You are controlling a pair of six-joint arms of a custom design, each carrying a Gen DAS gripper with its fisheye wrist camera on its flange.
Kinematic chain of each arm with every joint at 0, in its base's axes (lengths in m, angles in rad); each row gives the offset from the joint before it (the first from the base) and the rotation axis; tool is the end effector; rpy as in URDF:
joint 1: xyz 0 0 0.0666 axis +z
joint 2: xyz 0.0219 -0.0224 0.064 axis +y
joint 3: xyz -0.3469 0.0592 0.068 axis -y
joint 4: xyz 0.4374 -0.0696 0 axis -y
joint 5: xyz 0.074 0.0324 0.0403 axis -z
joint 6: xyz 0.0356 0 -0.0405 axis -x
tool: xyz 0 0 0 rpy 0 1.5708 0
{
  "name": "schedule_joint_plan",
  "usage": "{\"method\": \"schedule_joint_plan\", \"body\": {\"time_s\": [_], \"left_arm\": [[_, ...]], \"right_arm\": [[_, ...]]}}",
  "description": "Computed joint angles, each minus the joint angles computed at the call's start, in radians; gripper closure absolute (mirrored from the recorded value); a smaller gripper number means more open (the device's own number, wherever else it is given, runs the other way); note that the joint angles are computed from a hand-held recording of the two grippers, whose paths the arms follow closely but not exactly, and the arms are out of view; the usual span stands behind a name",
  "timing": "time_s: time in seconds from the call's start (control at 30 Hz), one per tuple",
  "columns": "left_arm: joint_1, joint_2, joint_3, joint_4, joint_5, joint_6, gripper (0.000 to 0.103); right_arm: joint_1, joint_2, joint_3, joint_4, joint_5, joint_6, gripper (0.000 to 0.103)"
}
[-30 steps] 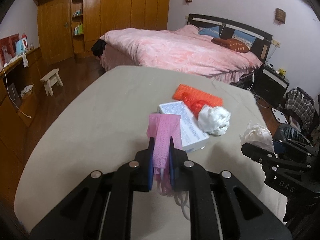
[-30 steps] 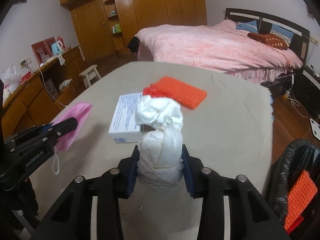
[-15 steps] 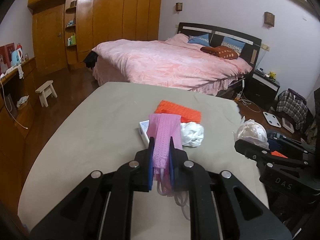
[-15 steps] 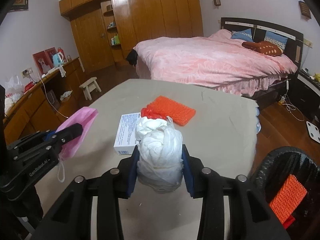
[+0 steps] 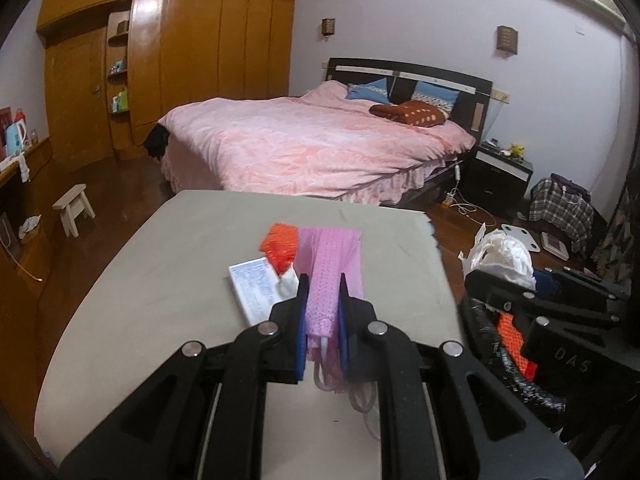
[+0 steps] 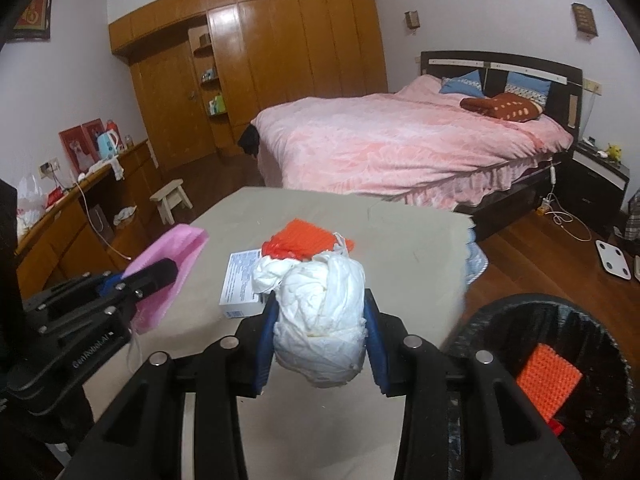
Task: Collect trash
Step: 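Carry the pink mask and white bag ball over the bin with both tools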
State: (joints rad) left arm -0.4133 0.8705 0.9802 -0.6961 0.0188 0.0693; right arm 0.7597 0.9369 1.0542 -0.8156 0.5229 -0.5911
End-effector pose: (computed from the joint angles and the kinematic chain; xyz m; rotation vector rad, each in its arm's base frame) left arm 0.3442 -0.1521 0.4268 0.3826 2.1383 -0.2982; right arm 0.2922 0.2525 0.4340 0.0862 2.1652 0.1777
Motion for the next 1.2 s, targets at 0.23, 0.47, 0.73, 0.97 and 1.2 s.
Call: {"method": "schedule_joint_plan", "body": {"time_s": [0.23,0.47,0.73,0.97,1.2], "left_arm": [[-0.076,-0.024,0.012,0.000,-0.015,0.007,0.092],[-0.173,-0.025,0.036,-0.001,-0.039,0.016,0.092],[-0.280,-0.013,0.054,0.018,-0.060,0.021,0.092],[-0.364,0.010,0.073,0.030,-0.065,0.012,0.092],[-0.412,0.047,0.090,0.049,-0.044,0.000,0.092]], "right_arm": [[0.023,-0.091,-0.026,-0.045,0.063,-0.013,0.063],[0.033,-0.184,-0.049,-0.119,0.126,-0.033,0.063],[0.041,-0.300,-0.081,-0.235,0.219,-0.093,0.063],[0.031,-0.390,-0.115,-0.346,0.273,-0.163,0.063],[0.028,-0.440,-0.134,-0.438,0.309,-0.228,0.063]]}}
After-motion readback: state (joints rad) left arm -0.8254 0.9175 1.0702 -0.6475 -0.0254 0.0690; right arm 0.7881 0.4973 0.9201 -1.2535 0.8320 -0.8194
